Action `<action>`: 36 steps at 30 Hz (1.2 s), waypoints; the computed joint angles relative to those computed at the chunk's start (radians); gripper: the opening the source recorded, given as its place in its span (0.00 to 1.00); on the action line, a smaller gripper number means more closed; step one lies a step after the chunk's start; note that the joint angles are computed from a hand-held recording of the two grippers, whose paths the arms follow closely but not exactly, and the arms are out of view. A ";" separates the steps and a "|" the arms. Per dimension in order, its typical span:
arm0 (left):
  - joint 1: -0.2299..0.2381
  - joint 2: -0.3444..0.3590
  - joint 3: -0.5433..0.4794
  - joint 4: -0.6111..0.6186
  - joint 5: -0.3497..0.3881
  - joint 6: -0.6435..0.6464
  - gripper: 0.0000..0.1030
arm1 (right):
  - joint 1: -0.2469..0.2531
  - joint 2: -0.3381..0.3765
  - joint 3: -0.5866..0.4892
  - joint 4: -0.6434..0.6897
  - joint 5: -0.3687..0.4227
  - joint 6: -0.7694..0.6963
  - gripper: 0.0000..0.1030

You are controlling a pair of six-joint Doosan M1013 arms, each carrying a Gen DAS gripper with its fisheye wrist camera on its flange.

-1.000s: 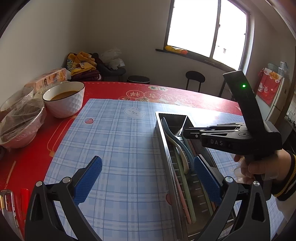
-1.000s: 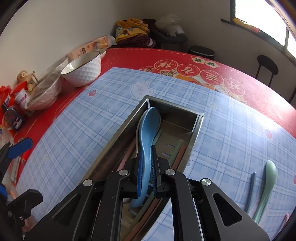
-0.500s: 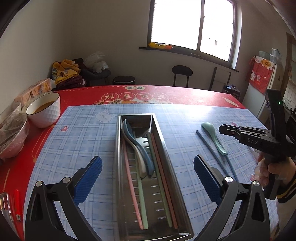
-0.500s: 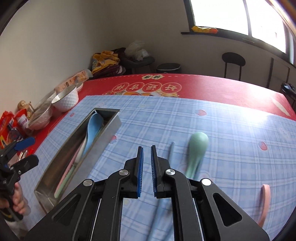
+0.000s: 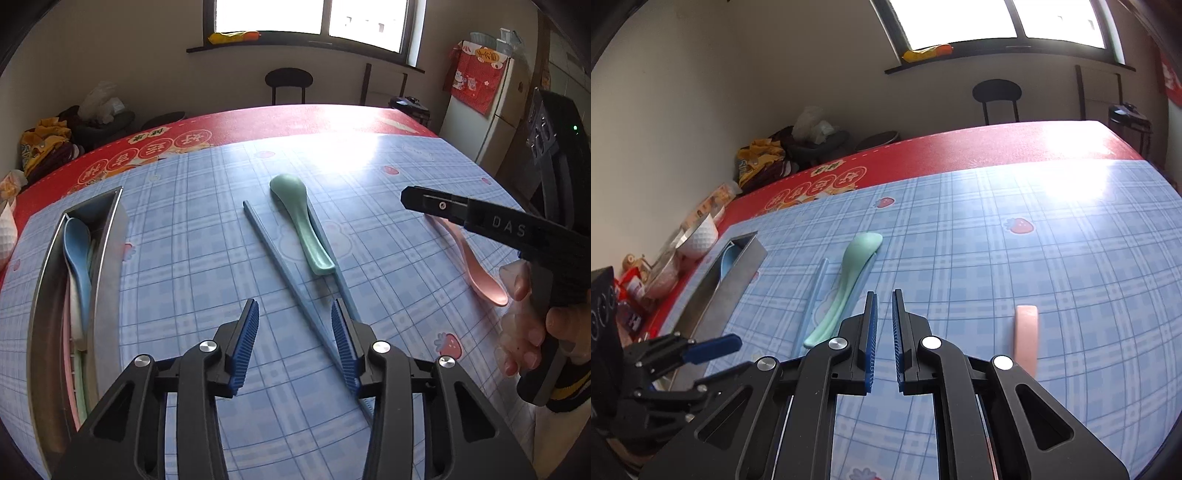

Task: Organize utensils
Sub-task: 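Grasp the blue chopstick with the left tool while the right moves to the pink spoon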

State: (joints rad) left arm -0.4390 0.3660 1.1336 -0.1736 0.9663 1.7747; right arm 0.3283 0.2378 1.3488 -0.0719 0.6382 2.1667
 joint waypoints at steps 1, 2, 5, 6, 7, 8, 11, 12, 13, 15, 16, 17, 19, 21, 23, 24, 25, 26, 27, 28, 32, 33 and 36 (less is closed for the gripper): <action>-0.004 0.009 -0.009 0.009 0.008 -0.016 0.34 | -0.002 -0.003 0.004 0.002 -0.009 0.011 0.09; -0.005 0.019 -0.020 0.013 0.017 -0.032 0.32 | -0.003 -0.006 0.008 -0.006 -0.016 0.027 0.09; -0.004 0.050 -0.059 0.025 0.053 -0.091 0.18 | -0.006 -0.020 0.025 -0.035 -0.037 0.080 0.09; -0.002 0.058 -0.069 0.025 0.063 -0.106 0.18 | -0.009 -0.024 0.031 -0.028 -0.044 0.086 0.09; 0.000 0.064 -0.077 0.025 0.071 -0.115 0.18 | -0.012 -0.026 0.034 -0.024 -0.047 0.093 0.09; 0.000 0.068 -0.083 0.025 0.074 -0.118 0.18 | -0.015 -0.029 0.037 -0.020 -0.052 0.099 0.09; -0.005 0.078 -0.100 0.045 0.087 -0.125 0.18 | -0.018 -0.040 0.050 -0.021 -0.078 0.116 0.09; -0.008 0.083 -0.106 0.051 0.093 -0.128 0.18 | -0.018 -0.043 0.053 -0.024 -0.084 0.120 0.09; -0.009 0.091 -0.119 0.054 0.101 -0.133 0.18 | -0.018 -0.044 0.055 -0.029 -0.087 0.126 0.09; -0.010 0.096 -0.125 0.063 0.095 -0.141 0.18 | -0.020 -0.048 0.059 -0.027 -0.092 0.127 0.09; -0.012 0.098 -0.128 0.067 0.095 -0.146 0.18 | -0.020 -0.048 0.060 -0.029 -0.093 0.134 0.09; -0.013 0.100 -0.131 0.068 0.094 -0.145 0.18 | -0.021 -0.049 0.061 -0.028 -0.094 0.136 0.09; -0.014 0.103 -0.133 0.072 0.090 -0.132 0.18 | -0.025 -0.050 0.064 -0.025 -0.092 0.143 0.09; -0.013 0.105 -0.134 0.071 0.083 -0.119 0.18 | -0.029 -0.051 0.067 -0.018 -0.092 0.150 0.09; -0.014 0.099 -0.121 0.070 0.066 -0.111 0.18 | -0.034 -0.053 0.072 -0.012 -0.093 0.156 0.09; -0.016 0.095 -0.113 0.077 0.053 -0.108 0.18 | -0.035 -0.052 0.073 -0.009 -0.092 0.159 0.09; -0.018 0.089 -0.102 0.084 0.038 -0.105 0.18 | -0.036 -0.051 0.073 -0.007 -0.090 0.159 0.09; -0.019 0.085 -0.093 0.087 0.025 -0.106 0.19 | -0.036 -0.050 0.072 -0.006 -0.087 0.159 0.09; -0.018 0.085 -0.091 0.083 0.022 -0.109 0.18 | -0.036 -0.047 0.069 -0.006 -0.081 0.160 0.09; -0.016 0.085 -0.091 0.076 0.021 -0.111 0.18 | -0.036 -0.045 0.067 -0.004 -0.076 0.159 0.09; -0.013 0.081 -0.084 0.067 0.013 -0.115 0.18 | -0.034 -0.038 0.063 0.004 -0.067 0.154 0.09; -0.013 0.081 -0.083 0.068 0.011 -0.116 0.18 | -0.034 -0.037 0.062 0.002 -0.066 0.157 0.09; -0.019 0.078 -0.077 0.091 0.003 -0.127 0.18 | -0.032 -0.029 0.055 -0.001 -0.056 0.163 0.09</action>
